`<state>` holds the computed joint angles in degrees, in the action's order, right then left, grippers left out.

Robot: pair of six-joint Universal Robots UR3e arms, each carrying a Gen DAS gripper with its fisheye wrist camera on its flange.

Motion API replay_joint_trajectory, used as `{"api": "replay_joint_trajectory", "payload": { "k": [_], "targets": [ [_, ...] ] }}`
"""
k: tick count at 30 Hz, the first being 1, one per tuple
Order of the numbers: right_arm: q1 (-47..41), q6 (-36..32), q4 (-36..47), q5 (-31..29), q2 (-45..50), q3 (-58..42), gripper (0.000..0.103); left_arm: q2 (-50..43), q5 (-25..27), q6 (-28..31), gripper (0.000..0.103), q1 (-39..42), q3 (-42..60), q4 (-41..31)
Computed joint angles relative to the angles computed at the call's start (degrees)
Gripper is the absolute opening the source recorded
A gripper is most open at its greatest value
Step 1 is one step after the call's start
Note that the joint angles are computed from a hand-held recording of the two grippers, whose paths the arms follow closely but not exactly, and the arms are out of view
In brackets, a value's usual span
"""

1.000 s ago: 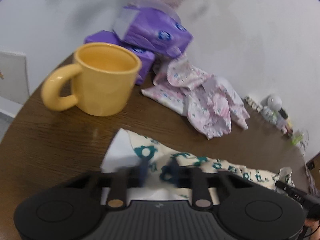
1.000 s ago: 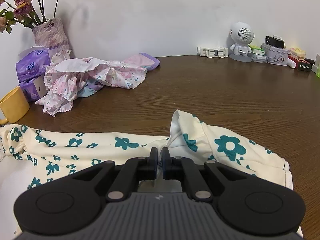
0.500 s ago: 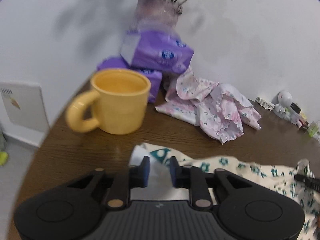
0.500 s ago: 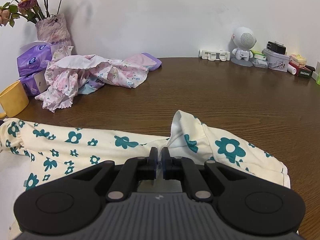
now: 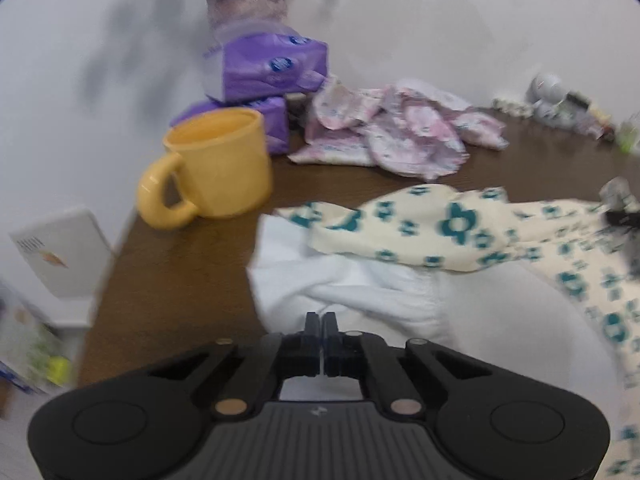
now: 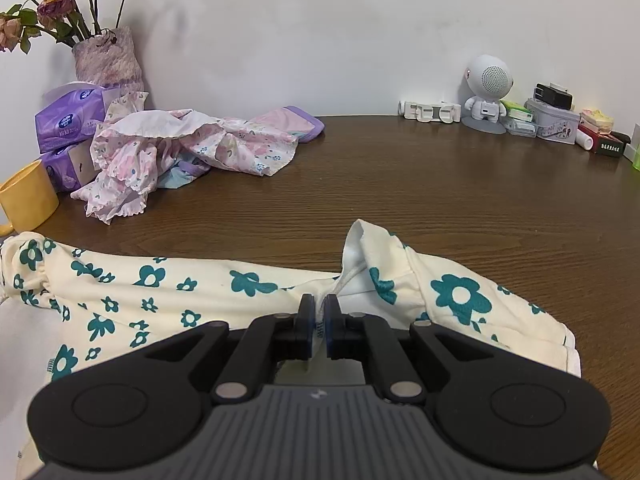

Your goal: Fold clothes

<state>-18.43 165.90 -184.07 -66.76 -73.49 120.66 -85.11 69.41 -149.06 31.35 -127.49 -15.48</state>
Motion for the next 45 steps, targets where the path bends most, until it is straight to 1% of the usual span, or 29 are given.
{"api": "replay_joint_trajectory", "payload": {
  "k": [2,4,7,9,10,11,12,14,16,18,20,22,23,24,26,28,29,30,31,32,34,40,45],
  "targets": [
    [-0.3,-0.1,0.1,0.4,-0.1,0.1,0.005,-0.9,1.9,-0.4,0.000,0.2,0.3,2.3],
    [-0.4,-0.3,0.1,0.5,-0.1,0.1,0.005,-1.1,2.4,-0.6,0.000,1.3,0.8,2.6],
    [-0.2,-0.6,-0.3,0.2,-0.1,0.3,0.005,-1.1,2.2,-1.7,0.001,2.9,1.8,1.2],
    [0.0,-0.7,-0.5,0.0,0.0,0.3,0.005,-1.4,3.4,-3.9,0.006,3.2,2.6,0.7],
    [0.0,-0.7,-0.6,-0.1,0.1,0.3,0.005,-1.0,2.4,-5.4,0.010,4.1,2.9,-0.4],
    [0.0,-0.7,-0.6,-0.1,0.1,0.3,0.005,-0.4,0.6,-6.6,0.016,5.4,3.0,-1.7],
    [0.0,-0.7,-0.7,-0.1,0.1,0.3,0.005,0.8,-3.1,-7.0,0.024,7.4,2.8,-3.3],
    [0.0,-0.7,-0.7,-0.1,0.2,0.3,0.005,2.1,-8.9,-7.0,0.030,9.6,3.2,-6.7],
    [0.2,-0.7,-0.9,-0.2,0.3,0.2,0.005,2.0,-12.5,-6.5,0.032,9.4,5.0,-10.4],
    [0.2,-0.8,-1.0,-0.3,0.3,0.3,0.005,1.0,-14.5,-6.0,0.047,7.5,7.5,-13.8],
    [0.2,-0.8,-1.1,-0.3,0.3,0.4,0.005,-1.6,-14.3,-7.9,0.050,4.7,10.5,-14.7],
    [0.2,-0.9,-1.2,-0.3,0.3,0.5,0.005,-4.8,-14.2,-11.4,0.054,2.8,13.3,-14.6],
    [0.2,-0.9,-1.3,-0.3,0.3,0.5,0.005,-6.4,-14.7,-13.6,0.057,2.4,14.3,-14.1],
    [0.2,-1.0,-1.4,-0.2,0.3,0.6,0.005,-7.9,-14.6,-16.4,0.057,1.9,15.2,-13.6],
    [0.2,-1.1,-1.5,-0.2,0.4,0.5,0.005,-11.6,-13.7,-21.8,0.057,0.9,17.8,-12.8],
    [0.1,-1.2,-1.5,-0.1,0.4,0.5,0.005,-13.8,-13.2,-24.3,0.053,0.5,18.9,-12.1],
    [0.1,-1.2,-1.5,-0.1,0.4,0.5,0.005,-14.7,-13.3,-24.6,0.032,0.4,19.0,-11.3],
    [0.1,-1.2,-1.5,0.0,0.4,0.6,0.005,-15.2,-14.4,-24.4,0.000,0.7,18.6,-10.5],
    [0.1,-1.2,-1.5,0.0,0.4,0.6,0.005,-15.7,-16.2,-24.0,0.004,1.2,18.6,-10.8],
    [0.1,-1.3,-1.5,0.0,0.4,0.6,0.005,-15.6,-17.0,-23.8,0.002,1.6,18.1,-10.6],
    [0.0,-1.4,-1.5,0.1,0.4,0.6,0.005,-14.5,-16.2,-22.8,0.002,1.6,16.4,-8.0],
    [0.0,-1.9,-1.7,0.1,0.3,0.9,0.005,-11.7,-13.3,-20.0,0.002,1.5,13.4,-5.7],
    [0.0,-1.9,-1.9,0.2,0.3,1.0,0.005,-14.3,-9.4,-19.9,0.002,-0.8,11.8,1.7]
  ]
}}
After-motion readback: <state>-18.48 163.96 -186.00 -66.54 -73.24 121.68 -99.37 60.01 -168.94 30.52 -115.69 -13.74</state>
